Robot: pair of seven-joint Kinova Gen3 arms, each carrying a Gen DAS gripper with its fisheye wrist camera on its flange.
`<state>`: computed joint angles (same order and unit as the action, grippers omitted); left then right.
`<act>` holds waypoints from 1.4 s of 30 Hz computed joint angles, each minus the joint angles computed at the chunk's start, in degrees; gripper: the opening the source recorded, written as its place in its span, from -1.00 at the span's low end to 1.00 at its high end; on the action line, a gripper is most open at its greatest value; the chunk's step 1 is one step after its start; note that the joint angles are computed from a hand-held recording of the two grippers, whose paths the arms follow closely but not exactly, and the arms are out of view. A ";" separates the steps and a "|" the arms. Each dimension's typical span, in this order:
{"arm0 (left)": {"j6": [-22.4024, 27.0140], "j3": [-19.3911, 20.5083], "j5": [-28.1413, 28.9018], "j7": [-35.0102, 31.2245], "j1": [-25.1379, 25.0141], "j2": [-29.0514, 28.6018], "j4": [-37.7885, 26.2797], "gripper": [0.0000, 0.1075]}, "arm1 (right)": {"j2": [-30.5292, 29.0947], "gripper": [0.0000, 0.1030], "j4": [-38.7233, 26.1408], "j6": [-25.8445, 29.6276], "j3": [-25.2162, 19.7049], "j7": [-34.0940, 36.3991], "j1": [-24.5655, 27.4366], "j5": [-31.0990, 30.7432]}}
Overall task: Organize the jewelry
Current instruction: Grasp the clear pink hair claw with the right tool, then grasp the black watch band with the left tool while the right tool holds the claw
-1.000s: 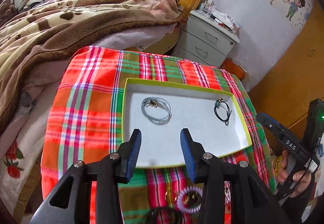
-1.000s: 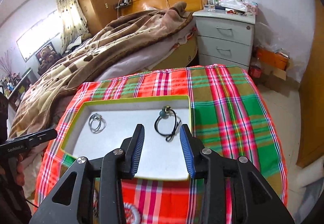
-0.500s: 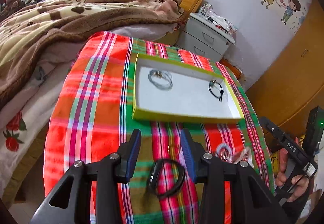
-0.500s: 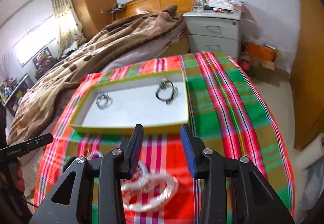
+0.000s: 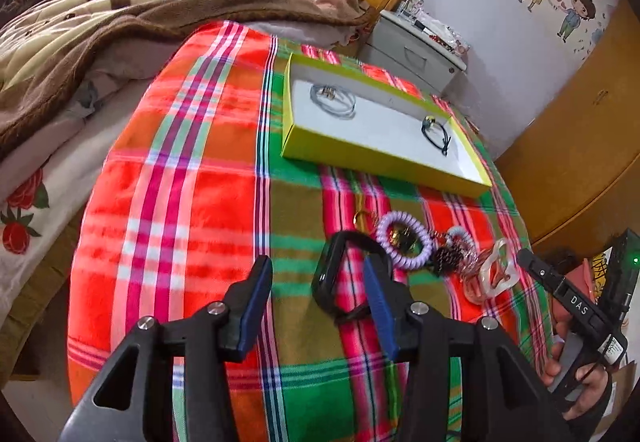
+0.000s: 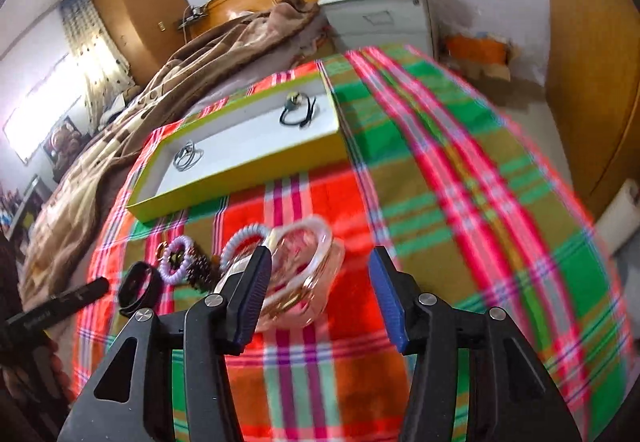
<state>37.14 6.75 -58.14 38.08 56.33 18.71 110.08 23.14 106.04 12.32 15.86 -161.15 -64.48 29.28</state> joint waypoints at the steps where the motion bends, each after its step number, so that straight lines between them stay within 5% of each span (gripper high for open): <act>1: -1.63 -0.82 -0.84 1.24 0.49 -0.14 0.79 -0.09 | 0.15 0.01 0.28 -0.26 -0.38 -0.25 0.18 -0.42; 10: -5.27 -0.58 -4.08 4.91 0.32 -0.87 3.36 -0.08 | 2.73 0.01 -5.00 7.43 -6.56 2.76 2.64 -2.68; 21: -8.32 -0.78 -2.86 3.05 -0.33 -0.49 3.17 -0.09 | 2.01 0.01 -6.06 19.08 -8.91 -3.13 2.24 8.98; 27: -5.40 -0.28 3.82 -5.17 -0.48 0.82 0.13 -0.09 | 1.98 -0.02 -5.48 17.85 -14.07 -0.88 6.32 11.37; 31: -5.09 -1.37 5.65 -7.35 0.26 1.16 -0.65 -0.09 | 1.96 -0.49 -4.90 16.36 -15.47 0.01 7.89 11.96; 34: -5.04 -2.14 6.06 -7.53 0.88 1.28 -0.88 -0.09 | 1.67 -0.71 -3.90 14.29 -15.09 -0.02 8.21 12.50; 42: -0.06 -2.03 9.64 -11.28 1.61 3.13 -4.72 -0.09 | 0.19 -0.76 -0.41 9.31 -11.04 -5.17 6.31 16.85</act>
